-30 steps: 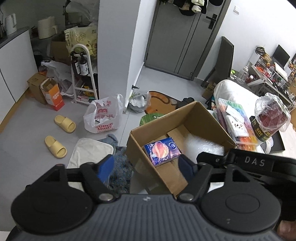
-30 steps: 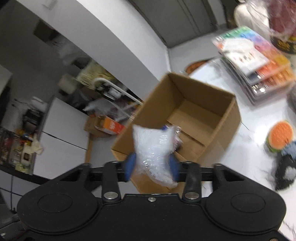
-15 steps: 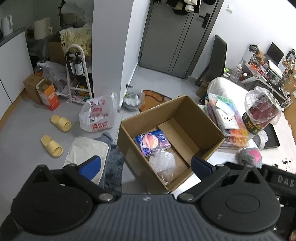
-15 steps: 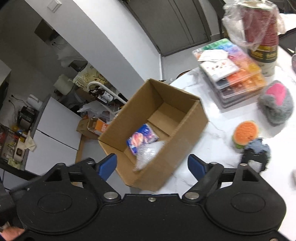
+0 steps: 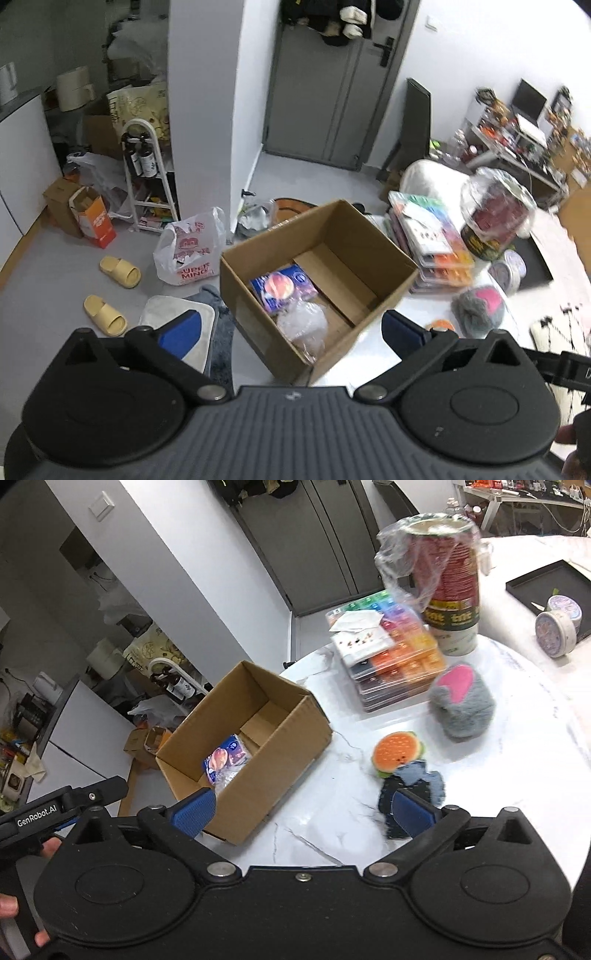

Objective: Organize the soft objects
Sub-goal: 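Move both tools back over the table toward the plush toy and paper ball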

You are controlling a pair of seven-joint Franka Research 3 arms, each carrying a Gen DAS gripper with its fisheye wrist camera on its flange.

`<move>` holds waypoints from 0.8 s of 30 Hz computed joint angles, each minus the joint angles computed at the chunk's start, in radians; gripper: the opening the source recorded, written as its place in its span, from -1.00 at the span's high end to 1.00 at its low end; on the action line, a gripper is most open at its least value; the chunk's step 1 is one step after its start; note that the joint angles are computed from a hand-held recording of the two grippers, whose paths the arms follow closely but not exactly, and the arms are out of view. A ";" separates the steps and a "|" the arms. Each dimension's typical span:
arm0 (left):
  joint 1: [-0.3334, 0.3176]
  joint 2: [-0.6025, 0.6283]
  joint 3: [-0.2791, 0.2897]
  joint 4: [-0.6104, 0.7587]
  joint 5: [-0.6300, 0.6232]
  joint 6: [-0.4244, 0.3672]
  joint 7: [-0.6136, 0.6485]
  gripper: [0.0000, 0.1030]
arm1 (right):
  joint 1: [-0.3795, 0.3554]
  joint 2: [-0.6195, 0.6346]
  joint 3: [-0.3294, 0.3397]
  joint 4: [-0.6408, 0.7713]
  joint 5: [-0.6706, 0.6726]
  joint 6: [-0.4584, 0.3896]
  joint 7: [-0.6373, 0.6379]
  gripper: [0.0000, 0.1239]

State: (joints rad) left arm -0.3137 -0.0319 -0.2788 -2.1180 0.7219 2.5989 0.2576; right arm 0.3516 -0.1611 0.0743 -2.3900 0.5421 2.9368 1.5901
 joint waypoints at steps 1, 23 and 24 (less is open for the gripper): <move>-0.003 -0.001 -0.002 0.003 -0.011 -0.005 0.010 -1.00 | -0.002 -0.011 -0.001 -0.009 -0.003 0.001 0.000 -0.66; -0.075 0.034 -0.039 0.057 0.067 -0.025 -0.007 -1.00 | -0.037 -0.199 -0.051 -0.209 -0.013 0.025 0.028 -0.66; -0.080 0.039 -0.039 0.061 0.068 -0.027 -0.007 -1.00 | -0.040 -0.206 -0.053 -0.219 -0.013 0.025 0.029 -0.66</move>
